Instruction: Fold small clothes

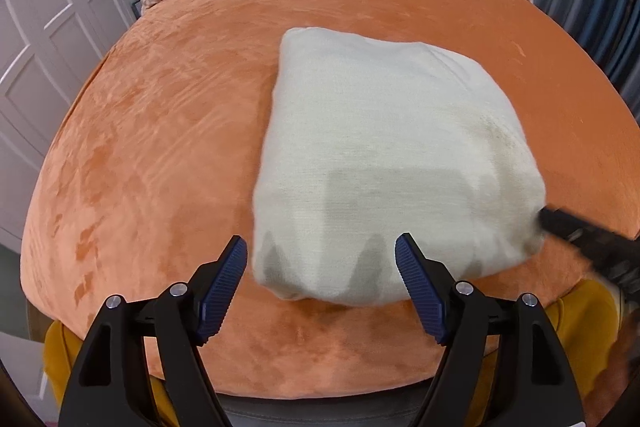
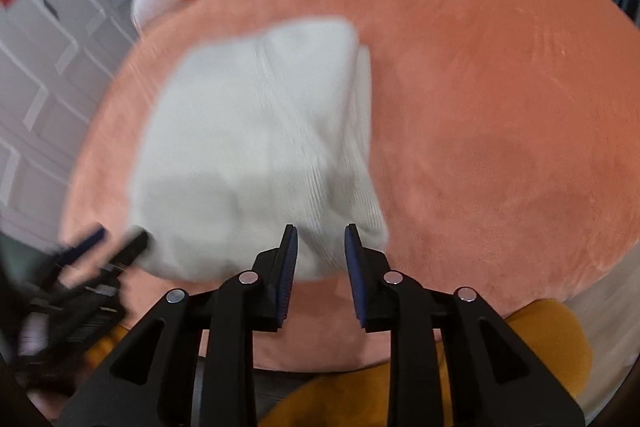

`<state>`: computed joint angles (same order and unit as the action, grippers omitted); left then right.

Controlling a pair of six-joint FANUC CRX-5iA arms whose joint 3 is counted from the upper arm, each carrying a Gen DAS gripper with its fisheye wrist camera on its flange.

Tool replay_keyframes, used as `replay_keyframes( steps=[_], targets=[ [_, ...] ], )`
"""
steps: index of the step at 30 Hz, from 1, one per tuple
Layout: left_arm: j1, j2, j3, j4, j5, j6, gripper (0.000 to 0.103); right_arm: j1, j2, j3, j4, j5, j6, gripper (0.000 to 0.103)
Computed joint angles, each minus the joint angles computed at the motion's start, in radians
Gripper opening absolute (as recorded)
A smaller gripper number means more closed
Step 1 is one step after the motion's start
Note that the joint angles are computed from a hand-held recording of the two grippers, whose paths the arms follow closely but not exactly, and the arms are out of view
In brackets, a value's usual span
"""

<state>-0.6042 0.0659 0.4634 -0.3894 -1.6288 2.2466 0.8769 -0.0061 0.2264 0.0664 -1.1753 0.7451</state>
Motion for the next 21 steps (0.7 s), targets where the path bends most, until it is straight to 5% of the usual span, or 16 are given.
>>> replay_keyframes(
  steps=[2,6,7,8,11,15,19,21],
  targets=[
    [0.01,-0.004,-0.004,0.007,-0.002,0.013,0.075,-0.01,0.005,0.009,0.009,0.024,0.015,0.052],
    [0.008,-0.007,0.005,-0.007,-0.011,0.023,0.075,-0.061,0.101,0.098,-0.103,-0.017,0.127,0.066],
    [0.008,-0.008,0.006,-0.01,-0.011,0.025,0.076,-0.065,0.118,0.109,-0.128,-0.028,0.128,0.063],
    [0.008,-0.008,0.009,-0.012,-0.013,0.027,0.076,-0.075,0.137,0.124,-0.15,-0.042,0.14,0.042],
    [0.006,-0.009,0.015,-0.02,-0.019,0.024,0.076,-0.057,0.127,0.137,-0.107,-0.016,0.175,0.019],
    [0.01,-0.006,0.016,-0.017,-0.018,0.027,0.076,-0.035,0.049,0.081,-0.032,0.109,0.145,0.019],
    [0.013,-0.005,0.012,-0.011,-0.018,0.017,0.076,-0.065,0.139,0.078,-0.078,-0.01,0.148,0.021],
    [0.013,-0.006,0.01,-0.01,-0.019,0.011,0.076,-0.071,0.101,0.025,-0.095,0.052,0.114,0.022]
  ],
)
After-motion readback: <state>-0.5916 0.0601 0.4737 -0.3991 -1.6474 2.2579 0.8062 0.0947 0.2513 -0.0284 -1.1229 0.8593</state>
